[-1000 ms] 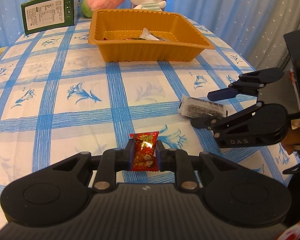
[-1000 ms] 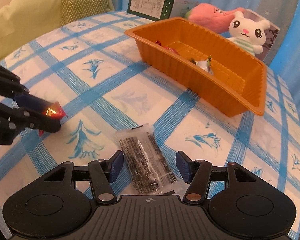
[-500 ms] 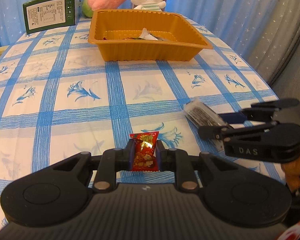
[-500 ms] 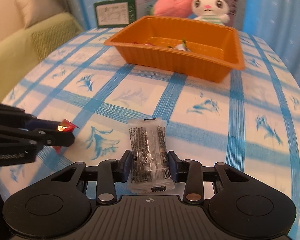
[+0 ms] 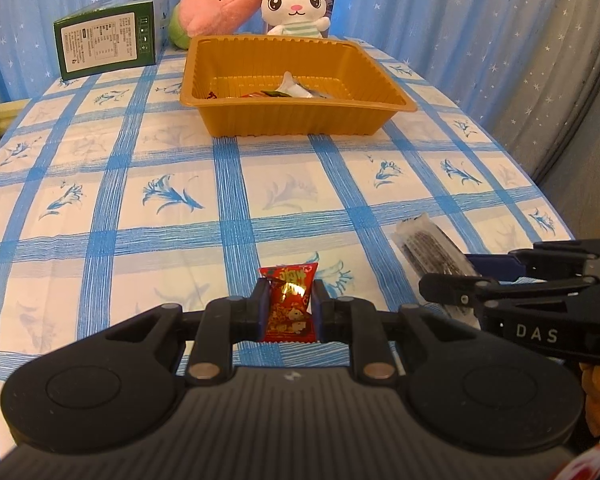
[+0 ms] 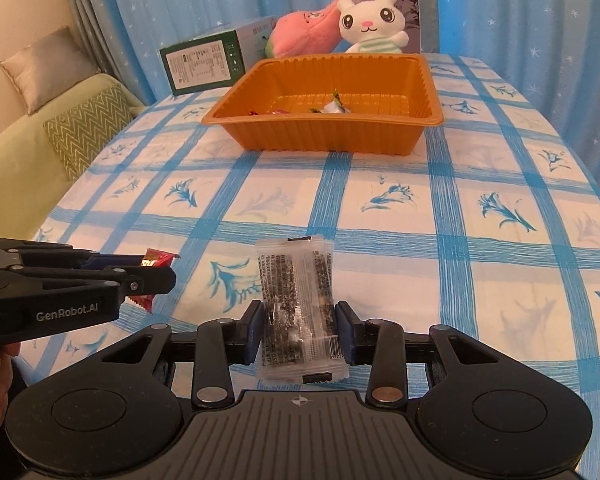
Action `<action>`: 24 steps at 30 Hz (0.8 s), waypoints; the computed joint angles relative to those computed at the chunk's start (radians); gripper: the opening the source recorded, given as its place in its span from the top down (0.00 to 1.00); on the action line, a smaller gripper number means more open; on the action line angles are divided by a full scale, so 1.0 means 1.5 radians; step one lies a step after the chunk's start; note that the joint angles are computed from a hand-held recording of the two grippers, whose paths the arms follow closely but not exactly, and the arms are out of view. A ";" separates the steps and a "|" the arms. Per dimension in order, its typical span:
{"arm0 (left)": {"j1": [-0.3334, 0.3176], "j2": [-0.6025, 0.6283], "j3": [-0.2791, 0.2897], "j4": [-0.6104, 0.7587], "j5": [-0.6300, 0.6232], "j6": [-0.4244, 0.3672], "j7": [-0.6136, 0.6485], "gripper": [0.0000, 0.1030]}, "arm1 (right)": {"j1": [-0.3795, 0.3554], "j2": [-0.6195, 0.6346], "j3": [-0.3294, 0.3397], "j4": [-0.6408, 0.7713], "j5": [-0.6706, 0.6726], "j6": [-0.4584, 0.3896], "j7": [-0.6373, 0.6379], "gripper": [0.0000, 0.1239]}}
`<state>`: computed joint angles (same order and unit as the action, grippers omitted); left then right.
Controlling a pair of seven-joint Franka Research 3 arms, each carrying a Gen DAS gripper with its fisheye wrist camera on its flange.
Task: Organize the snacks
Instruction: 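Carry the red candy and clear packet over the orange tray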
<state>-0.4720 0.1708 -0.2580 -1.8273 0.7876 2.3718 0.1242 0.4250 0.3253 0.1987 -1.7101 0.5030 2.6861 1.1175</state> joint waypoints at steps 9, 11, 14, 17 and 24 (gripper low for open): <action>-0.002 -0.014 -0.004 -0.002 -0.001 -0.012 -0.002 0.82 | 0.001 -0.019 0.001 -0.016 0.005 0.007 -0.002 0.69; -0.002 -0.017 -0.006 -0.003 0.000 -0.016 -0.003 0.82 | 0.002 -0.022 0.001 -0.017 0.007 0.009 -0.004 0.69; -0.001 -0.020 -0.008 -0.004 -0.001 -0.018 -0.004 0.82 | 0.003 -0.024 0.000 -0.019 0.007 0.011 -0.004 0.69; 0.000 -0.021 -0.009 -0.004 -0.002 -0.018 -0.003 0.82 | 0.005 -0.026 -0.003 -0.019 0.001 0.012 0.004 0.69; 0.006 -0.023 -0.007 -0.004 -0.006 -0.005 -0.003 0.82 | 0.008 -0.020 -0.014 -0.008 -0.024 0.010 0.035 0.69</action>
<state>-0.4629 0.1369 -0.2691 -1.8331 0.7784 2.3636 0.1192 0.4363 0.2948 0.1780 -1.7218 0.4664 2.7014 1.1702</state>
